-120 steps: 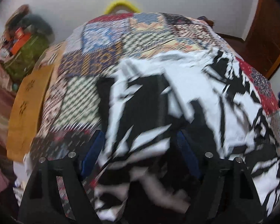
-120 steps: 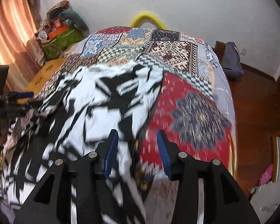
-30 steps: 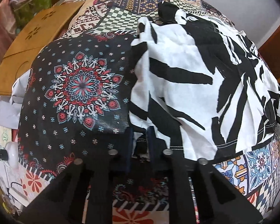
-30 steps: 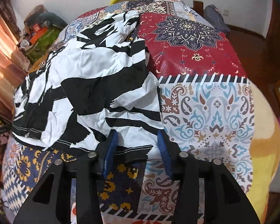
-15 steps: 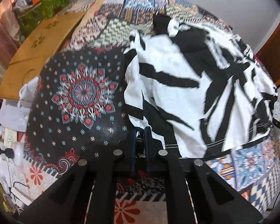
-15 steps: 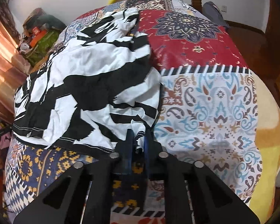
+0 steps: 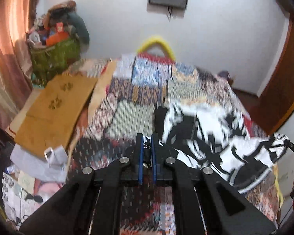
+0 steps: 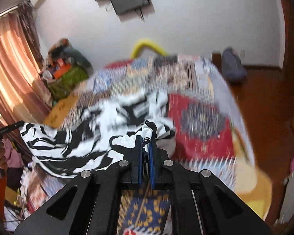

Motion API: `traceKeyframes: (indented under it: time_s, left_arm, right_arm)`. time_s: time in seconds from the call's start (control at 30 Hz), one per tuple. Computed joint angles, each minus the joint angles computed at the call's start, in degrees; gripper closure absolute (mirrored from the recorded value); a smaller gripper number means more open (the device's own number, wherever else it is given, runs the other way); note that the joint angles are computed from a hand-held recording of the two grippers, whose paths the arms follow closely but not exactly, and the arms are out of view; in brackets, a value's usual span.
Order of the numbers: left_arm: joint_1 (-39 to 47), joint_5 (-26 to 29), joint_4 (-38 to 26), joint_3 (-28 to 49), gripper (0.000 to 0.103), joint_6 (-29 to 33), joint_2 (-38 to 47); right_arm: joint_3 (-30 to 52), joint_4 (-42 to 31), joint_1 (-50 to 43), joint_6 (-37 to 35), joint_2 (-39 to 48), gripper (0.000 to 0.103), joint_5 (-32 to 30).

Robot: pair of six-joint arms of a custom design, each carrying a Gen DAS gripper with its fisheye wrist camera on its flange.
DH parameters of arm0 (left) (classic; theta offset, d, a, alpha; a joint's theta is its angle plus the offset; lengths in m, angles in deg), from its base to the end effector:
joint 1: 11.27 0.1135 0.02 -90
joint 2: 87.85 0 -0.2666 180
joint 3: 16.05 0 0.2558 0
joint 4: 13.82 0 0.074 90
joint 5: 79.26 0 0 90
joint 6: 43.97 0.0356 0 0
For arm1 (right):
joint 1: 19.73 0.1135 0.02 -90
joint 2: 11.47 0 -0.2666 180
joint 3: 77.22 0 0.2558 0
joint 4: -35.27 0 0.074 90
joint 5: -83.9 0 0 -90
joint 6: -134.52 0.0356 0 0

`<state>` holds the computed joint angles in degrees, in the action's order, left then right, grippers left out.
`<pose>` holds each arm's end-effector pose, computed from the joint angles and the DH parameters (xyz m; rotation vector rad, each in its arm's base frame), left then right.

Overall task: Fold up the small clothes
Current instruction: 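Grasp the folded shirt end with the right gripper while the left gripper grasps it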

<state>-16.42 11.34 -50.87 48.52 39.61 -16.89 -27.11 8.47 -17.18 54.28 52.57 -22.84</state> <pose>0.2657 -0.0243 0.2617 -0.0206 2.3316 -0.1133 0.2328 0.0206 0.2211 -0.0102 2.2846 0.4455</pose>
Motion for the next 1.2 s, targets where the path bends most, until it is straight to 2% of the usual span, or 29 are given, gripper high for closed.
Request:
traceKeyframes:
  time_s: [0.17, 0.3, 0.4, 0.7, 0.9, 1.03, 1.13, 1.17, 1.2]
  left_arm:
    - [-0.18, -3.60, 0.77, 9.68, 0.096, -2.30, 7.88]
    - [0.13, -6.47, 1.25, 15.88, 0.096, -2.71, 15.33]
    - [0.05, -9.97, -0.27, 22.50, 0.096, -3.11, 22.98]
    - [0.11, -13.79, -2.17, 42.59, 0.096, -2.56, 46.42]
    - [0.82, -13.71, -6.05, 57.55, 0.096, -3.49, 61.46]
    - [0.79, -12.83, -12.75, 70.07, 0.096, -1.09, 71.01]
    - [0.90, -11.57, -17.80, 76.77, 0.094, 0.81, 74.70]
    - [0.95, -11.31, -17.83, 76.79, 0.092, 0.66, 74.45]
    - [1.04, -11.22, -17.46, 76.32, 0.088, 0.41, 73.69]
  right_arm:
    - [8.14, 1.65, 0.34, -0.11, 5.32, 0.098, 2.38]
    - [14.35, 3.07, 1.03, -0.46, 12.97, 0.098, 4.67]
    - [17.87, 4.66, 1.09, -0.35, 18.64, 0.098, 5.69]
    - [29.21, 5.94, 0.29, -0.75, 35.64, 0.098, 7.15]
    - [38.33, 4.29, -0.85, -0.70, 46.43, 0.098, 5.72]
    - [41.13, 4.51, -1.63, -1.09, 49.47, 0.098, 3.44]
    - [43.39, 2.12, -1.99, -2.16, 49.83, 0.094, 3.22]
    - [43.65, 1.59, -2.17, -2.19, 49.38, 0.093, 3.02]
    - [43.86, 1.37, -2.15, -2.18, 49.10, 0.088, 3.29]
